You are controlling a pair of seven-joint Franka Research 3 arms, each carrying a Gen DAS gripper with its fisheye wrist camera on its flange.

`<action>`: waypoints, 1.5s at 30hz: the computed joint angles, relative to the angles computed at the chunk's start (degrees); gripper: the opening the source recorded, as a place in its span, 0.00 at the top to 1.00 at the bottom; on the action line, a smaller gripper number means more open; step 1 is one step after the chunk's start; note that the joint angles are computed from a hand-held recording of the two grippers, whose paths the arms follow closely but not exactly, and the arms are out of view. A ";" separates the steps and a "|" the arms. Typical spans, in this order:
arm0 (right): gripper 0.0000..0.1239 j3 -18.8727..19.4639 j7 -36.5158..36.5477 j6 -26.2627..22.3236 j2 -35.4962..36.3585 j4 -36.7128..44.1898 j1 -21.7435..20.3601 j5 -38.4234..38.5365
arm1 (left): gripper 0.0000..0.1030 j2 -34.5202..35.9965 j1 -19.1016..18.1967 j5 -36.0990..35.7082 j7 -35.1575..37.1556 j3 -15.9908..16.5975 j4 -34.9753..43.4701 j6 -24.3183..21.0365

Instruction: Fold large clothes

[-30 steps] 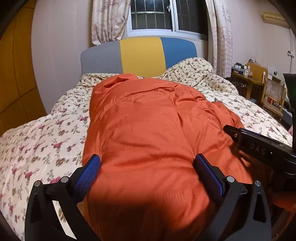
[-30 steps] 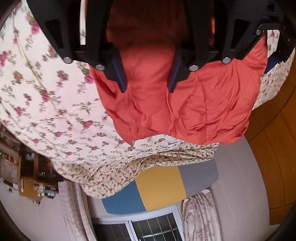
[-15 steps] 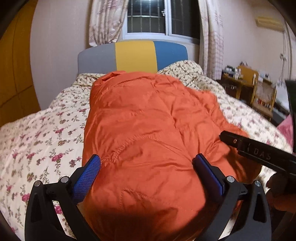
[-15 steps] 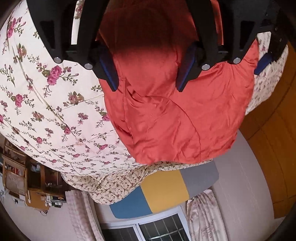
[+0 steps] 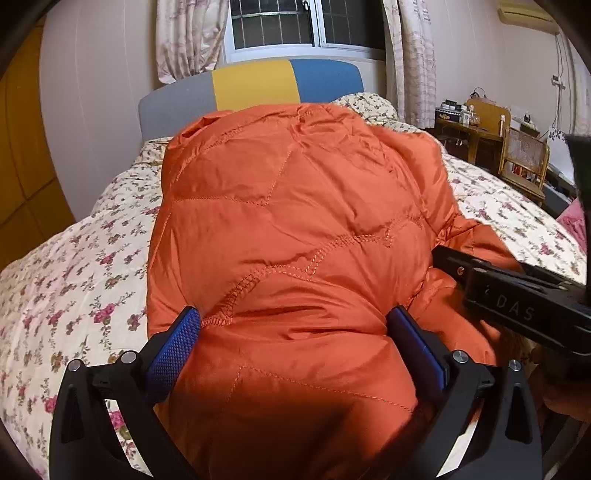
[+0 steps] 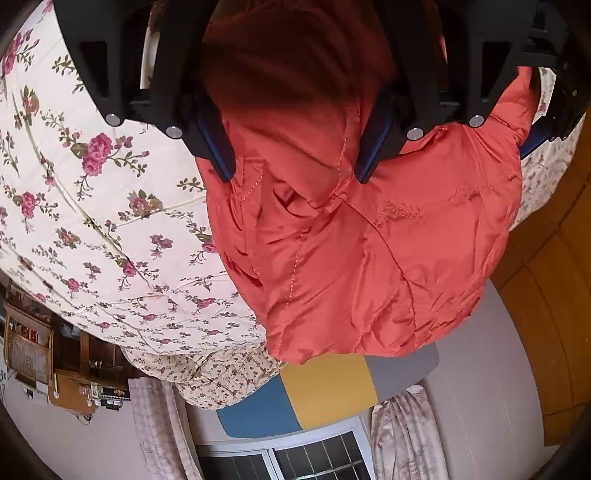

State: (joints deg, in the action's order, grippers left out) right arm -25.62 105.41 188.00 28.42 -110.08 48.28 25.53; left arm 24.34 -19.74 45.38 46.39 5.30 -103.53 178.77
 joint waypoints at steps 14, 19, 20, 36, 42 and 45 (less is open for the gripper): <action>0.25 17.50 -3.28 -2.69 -7.59 -2.38 -16.62 -2.07 | 0.03 -5.64 22.05 -30.32 26.08 -22.74 -5.24 -2.48; 0.22 27.17 -5.27 -5.08 -8.11 -0.18 -26.71 -3.25 | 0.03 -4.08 27.49 -41.63 31.28 -27.53 -2.90 -4.57; 0.21 29.13 -5.95 -5.44 -7.91 0.45 -28.68 -2.94 | 0.03 -3.74 28.20 -43.48 32.21 -28.10 -2.38 -5.03; 0.19 41.47 -26.42 -29.76 2.29 18.02 -43.95 15.19 | 0.03 6.53 38.01 -70.45 58.50 -40.67 11.27 -26.26; 0.19 43.17 -35.77 -38.56 6.73 24.27 -46.77 25.24 | 0.03 9.57 37.13 -77.71 62.03 -39.21 15.59 -33.72; 0.20 41.49 -36.40 -40.41 8.05 26.79 -44.99 26.34 | 0.03 9.09 34.89 -78.15 62.66 -36.69 16.40 -35.42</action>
